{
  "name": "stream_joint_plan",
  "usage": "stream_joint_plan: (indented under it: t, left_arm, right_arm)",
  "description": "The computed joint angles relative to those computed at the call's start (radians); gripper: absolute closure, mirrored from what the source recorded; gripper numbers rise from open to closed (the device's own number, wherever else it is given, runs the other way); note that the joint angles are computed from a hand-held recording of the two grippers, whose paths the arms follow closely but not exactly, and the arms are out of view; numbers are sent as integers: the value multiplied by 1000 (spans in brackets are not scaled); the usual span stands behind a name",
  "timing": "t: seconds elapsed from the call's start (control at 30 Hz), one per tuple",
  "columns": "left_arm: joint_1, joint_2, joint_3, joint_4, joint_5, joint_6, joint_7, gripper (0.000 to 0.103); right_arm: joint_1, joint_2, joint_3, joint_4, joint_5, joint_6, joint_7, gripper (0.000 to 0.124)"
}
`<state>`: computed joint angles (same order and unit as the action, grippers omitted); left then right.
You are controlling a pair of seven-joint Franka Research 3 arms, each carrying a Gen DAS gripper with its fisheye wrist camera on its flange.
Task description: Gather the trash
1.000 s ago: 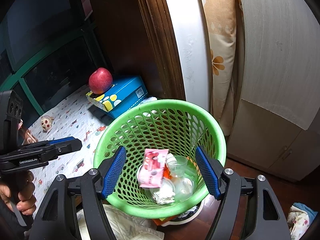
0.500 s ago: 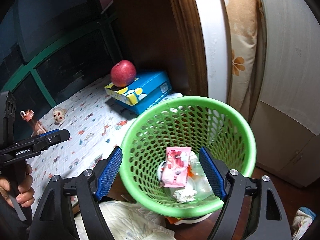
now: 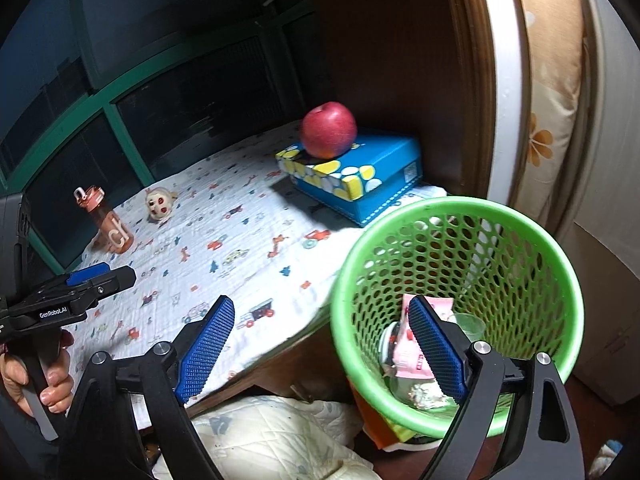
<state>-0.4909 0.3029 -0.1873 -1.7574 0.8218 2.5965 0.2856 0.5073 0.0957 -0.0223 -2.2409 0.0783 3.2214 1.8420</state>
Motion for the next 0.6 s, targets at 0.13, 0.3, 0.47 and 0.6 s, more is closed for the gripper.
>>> stream_joint_plan:
  t: [0.13,0.3,0.47,0.6]
  left_arm:
    - [8,-66,9,-86,36,-10,-77,9]
    - [39,-139,-8,-177,77,-38,-171,9]
    - [66,-203,-36,-245,115,-103,-253,9]
    - [84,-247,-60,-290,140,-147,-299,9]
  right_arm:
    - [28,22,-2,34,-15,-12,2,37]
    - [93,36,-49,61,-70,-26,54,36]
    - [118,54,-59,90,-127,-36,114,34]
    - [82,69,-5,111,-94,-48,81,34]
